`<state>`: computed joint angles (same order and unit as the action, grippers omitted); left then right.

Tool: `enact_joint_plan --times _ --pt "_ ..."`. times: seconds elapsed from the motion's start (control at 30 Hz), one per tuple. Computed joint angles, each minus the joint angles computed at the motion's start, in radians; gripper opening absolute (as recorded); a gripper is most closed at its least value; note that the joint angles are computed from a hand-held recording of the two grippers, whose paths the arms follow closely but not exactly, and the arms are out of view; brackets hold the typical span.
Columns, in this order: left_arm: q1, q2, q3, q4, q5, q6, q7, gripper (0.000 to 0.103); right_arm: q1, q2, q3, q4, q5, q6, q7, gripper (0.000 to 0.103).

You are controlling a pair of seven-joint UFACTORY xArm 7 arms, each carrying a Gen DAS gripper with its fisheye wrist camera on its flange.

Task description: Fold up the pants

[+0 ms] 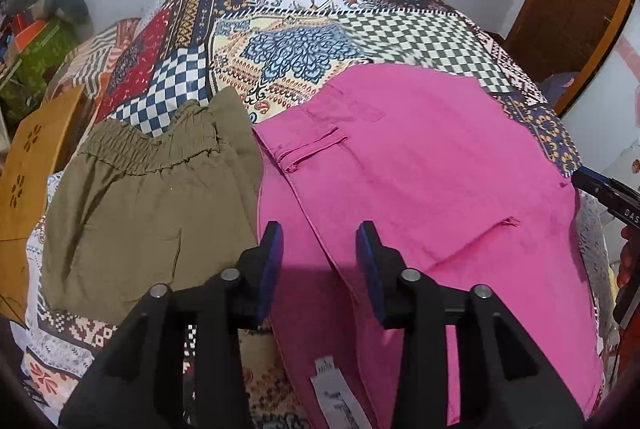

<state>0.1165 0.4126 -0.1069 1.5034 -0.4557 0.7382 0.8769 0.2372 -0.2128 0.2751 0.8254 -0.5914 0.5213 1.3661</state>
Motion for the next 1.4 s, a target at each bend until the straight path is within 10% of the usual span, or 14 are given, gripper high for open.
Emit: enact_joint_plan --times 0.47,0.6,0.8,1.23,1.4 --pt "-0.009 0.054 -0.019 0.057 0.003 0.014 0.012 0.039 0.015 0.115 -0.049 0.037 0.054 -0.087 -0.136 0.041" --pt "-0.010 0.051 -0.021 0.054 0.007 -0.003 0.024 0.026 0.042 0.148 -0.054 0.079 -0.005 -0.021 -0.147 0.012" --pt "-0.001 0.035 -0.038 0.053 -0.020 0.007 0.086 0.010 0.065 0.127 -0.060 0.066 -0.023 0.014 -0.154 0.008" --pt "-0.032 0.043 -0.030 0.058 0.024 -0.035 0.051 0.011 0.060 0.081 -0.053 0.042 0.045 0.047 -0.165 0.009" --pt "-0.009 0.009 -0.041 0.061 -0.030 -0.011 0.073 0.031 0.045 0.043 -0.043 0.048 0.034 0.062 -0.134 0.018"
